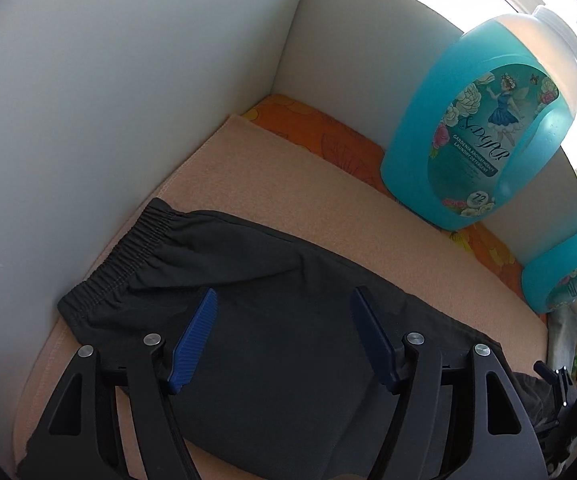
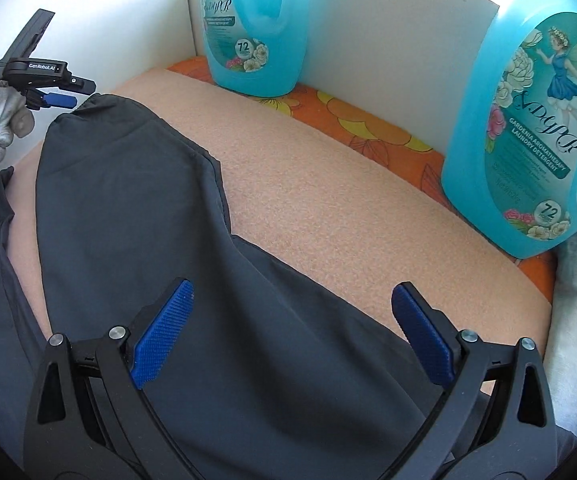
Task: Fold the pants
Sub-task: 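Close the right tool on the pants while the left tool grips the waistband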
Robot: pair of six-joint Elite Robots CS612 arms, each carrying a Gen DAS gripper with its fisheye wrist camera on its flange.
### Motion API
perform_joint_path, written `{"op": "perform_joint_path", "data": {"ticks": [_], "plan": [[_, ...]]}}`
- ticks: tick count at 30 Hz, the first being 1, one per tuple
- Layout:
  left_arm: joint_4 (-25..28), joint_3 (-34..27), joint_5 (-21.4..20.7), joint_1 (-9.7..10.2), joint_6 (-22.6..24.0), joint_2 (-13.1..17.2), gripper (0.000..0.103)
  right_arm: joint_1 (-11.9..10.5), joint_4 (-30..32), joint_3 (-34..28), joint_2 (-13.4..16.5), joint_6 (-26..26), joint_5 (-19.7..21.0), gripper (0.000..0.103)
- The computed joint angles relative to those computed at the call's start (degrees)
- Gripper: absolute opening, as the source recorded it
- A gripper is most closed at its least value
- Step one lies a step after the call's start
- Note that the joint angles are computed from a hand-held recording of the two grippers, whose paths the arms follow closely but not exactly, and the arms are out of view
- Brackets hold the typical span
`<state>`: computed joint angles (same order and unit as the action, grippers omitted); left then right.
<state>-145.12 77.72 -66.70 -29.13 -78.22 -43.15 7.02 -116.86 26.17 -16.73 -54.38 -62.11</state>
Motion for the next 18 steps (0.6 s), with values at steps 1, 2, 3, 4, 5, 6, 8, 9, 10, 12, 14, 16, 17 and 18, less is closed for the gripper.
{"op": "perform_joint_path", "data": {"ticks": [1,2,3,4,5,6,8,9,10,12,14,16,17,18], "plan": [[-0.1,-0.2,0.0,0.05,-0.2,0.2,0.069,0.1,0.4,-0.1,0.2,-0.4,0.0,0.101],[-0.6,-0.2,-0.1,0.12,-0.4,0.5,0.069,0.3,0.7,-0.1,0.3,-0.9,0.0,0.098],[-1.2,-0.3,-0.4,0.21,-0.6,0.7,0.069,0.4,1.6,-0.2,0.3,-1.5,-0.2,0.089],[-1.8,-0.2,-1.0,0.35,-0.6,0.8,0.069,0.6,2.4,-0.5,0.5,-1.8,-0.6,0.078],[-1.6,-0.4,-1.4,0.48,-0.7,1.0,0.069,0.7,2.8,-0.5,0.5,-2.1,-1.0,0.072],[-1.5,-0.6,-1.5,0.53,-1.0,1.2,0.069,0.8,3.0,-0.2,0.4,-2.3,-0.9,0.058],[-2.1,-0.4,-1.7,0.76,-1.3,1.3,0.069,0.6,1.5,2.1,-0.7,-1.7,0.3,0.029],[-2.6,-0.3,-1.9,0.84,-1.5,1.3,0.069,0.3,2.8,2.1,-1.0,-1.2,1.7,0.006],[-3.0,-0.1,-2.2,0.89,-1.8,1.2,0.069,0.0,2.2,3.4,-1.8,-0.1,3.4,0.006],[-3.5,-0.1,-2.3,1.08,-1.7,1.4,0.069,-0.5,-1.3,7.9,-4.1,0.5,5.8,0.006],[-3.7,-0.1,-1.8,1.05,-2.1,1.4,0.069,-0.9,-4.5,13.8,-7.3,-1.6,7.6,0.006],[-4.2,0.1,-2.0,1.17,-2.8,1.5,0.069,-1.2,-8.4,20.2,-10.6,-5.0,8.5,0.006],[-4.6,0.1,-2.3,1.25,-3.3,1.6,0.069,-1.2,-10.6,23.0,-11.9,-6.4,8.3,0.006],[-5.3,0.2,-2.8,1.34,-3.8,1.6,0.069,-1.3,-11.7,25.5,-13.2,-8.2,8.3,0.006]]}}
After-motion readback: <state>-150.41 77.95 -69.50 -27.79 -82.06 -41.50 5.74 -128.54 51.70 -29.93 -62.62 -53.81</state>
